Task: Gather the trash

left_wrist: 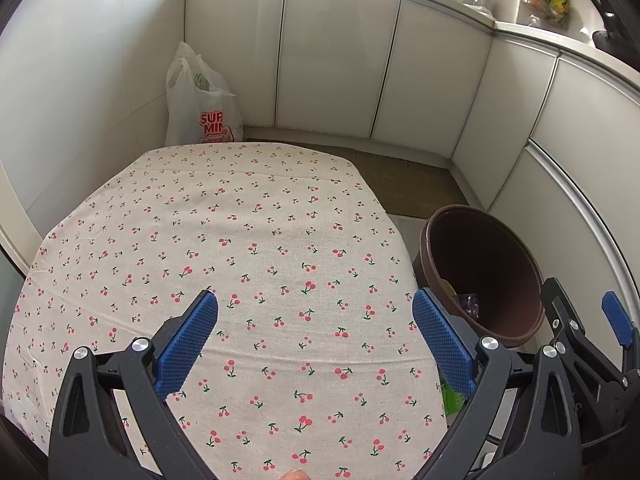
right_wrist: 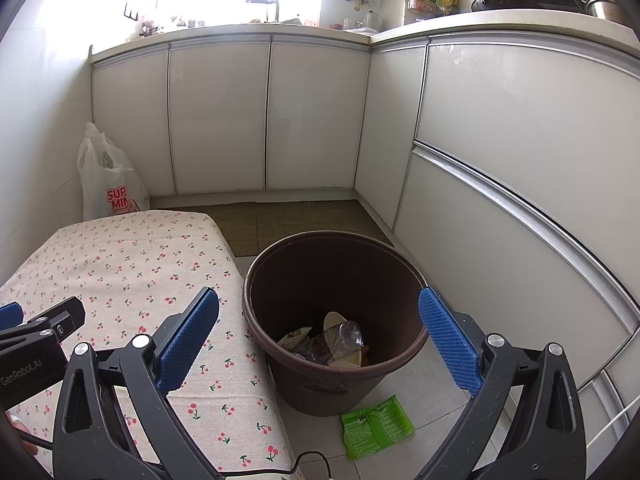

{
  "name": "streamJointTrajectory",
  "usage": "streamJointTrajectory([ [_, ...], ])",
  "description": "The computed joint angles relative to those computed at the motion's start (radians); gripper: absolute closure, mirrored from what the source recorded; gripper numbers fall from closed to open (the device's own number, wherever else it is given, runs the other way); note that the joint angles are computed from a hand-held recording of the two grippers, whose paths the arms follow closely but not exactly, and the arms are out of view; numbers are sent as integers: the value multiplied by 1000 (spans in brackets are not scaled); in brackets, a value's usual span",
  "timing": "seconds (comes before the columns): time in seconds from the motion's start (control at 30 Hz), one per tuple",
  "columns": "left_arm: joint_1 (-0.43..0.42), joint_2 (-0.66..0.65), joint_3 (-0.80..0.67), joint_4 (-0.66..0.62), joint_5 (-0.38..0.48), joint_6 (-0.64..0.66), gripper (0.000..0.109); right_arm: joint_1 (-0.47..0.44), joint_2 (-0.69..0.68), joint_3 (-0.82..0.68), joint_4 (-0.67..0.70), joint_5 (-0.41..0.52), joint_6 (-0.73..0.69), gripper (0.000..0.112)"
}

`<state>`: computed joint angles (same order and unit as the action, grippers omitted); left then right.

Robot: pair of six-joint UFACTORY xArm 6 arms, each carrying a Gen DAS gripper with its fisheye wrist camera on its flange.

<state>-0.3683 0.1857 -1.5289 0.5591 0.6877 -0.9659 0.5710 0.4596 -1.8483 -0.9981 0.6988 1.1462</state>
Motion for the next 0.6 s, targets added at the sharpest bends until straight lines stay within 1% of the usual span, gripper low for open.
streamJointTrajectory([
  [0.6,2,9,-7,-17,10,7,14,-1,0,0,1,-2,-1,16],
])
